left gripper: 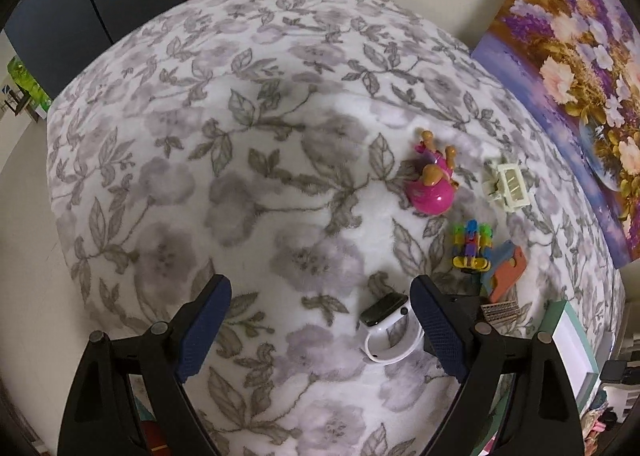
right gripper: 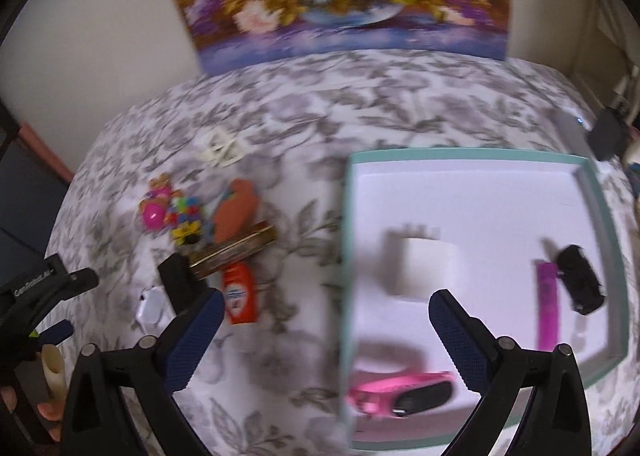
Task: Organize rigid objects
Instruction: 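Move both grippers back toward the white earbud case and red bottle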
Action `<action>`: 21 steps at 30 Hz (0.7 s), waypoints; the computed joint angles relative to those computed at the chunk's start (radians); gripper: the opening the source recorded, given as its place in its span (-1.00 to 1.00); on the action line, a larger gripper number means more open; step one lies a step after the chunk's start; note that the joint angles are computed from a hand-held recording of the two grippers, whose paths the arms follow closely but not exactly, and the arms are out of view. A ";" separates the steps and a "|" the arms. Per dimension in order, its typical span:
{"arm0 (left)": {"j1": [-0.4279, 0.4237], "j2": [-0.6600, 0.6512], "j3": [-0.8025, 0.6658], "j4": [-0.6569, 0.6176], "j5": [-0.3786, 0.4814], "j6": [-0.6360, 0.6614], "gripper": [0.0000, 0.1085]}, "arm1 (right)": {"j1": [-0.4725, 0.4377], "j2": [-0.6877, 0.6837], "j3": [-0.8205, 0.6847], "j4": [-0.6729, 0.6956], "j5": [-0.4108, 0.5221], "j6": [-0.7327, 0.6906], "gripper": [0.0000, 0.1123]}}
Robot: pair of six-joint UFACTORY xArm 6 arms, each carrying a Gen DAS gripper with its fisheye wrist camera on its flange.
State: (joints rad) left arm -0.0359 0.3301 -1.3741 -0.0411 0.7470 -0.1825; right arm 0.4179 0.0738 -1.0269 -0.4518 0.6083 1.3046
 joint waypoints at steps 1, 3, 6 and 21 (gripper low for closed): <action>-0.001 0.003 -0.002 -0.002 0.006 0.004 0.68 | 0.003 0.018 -0.013 0.004 -0.008 -0.010 0.83; -0.004 0.013 -0.010 -0.012 0.022 0.017 0.68 | 0.012 0.062 -0.047 0.020 -0.026 -0.038 0.83; -0.013 0.026 -0.019 -0.017 0.040 0.034 0.68 | 0.016 0.101 -0.072 0.045 -0.045 -0.078 0.78; -0.073 0.085 -0.038 0.140 0.068 0.044 0.66 | 0.030 0.221 -0.152 0.162 -0.040 -0.230 0.17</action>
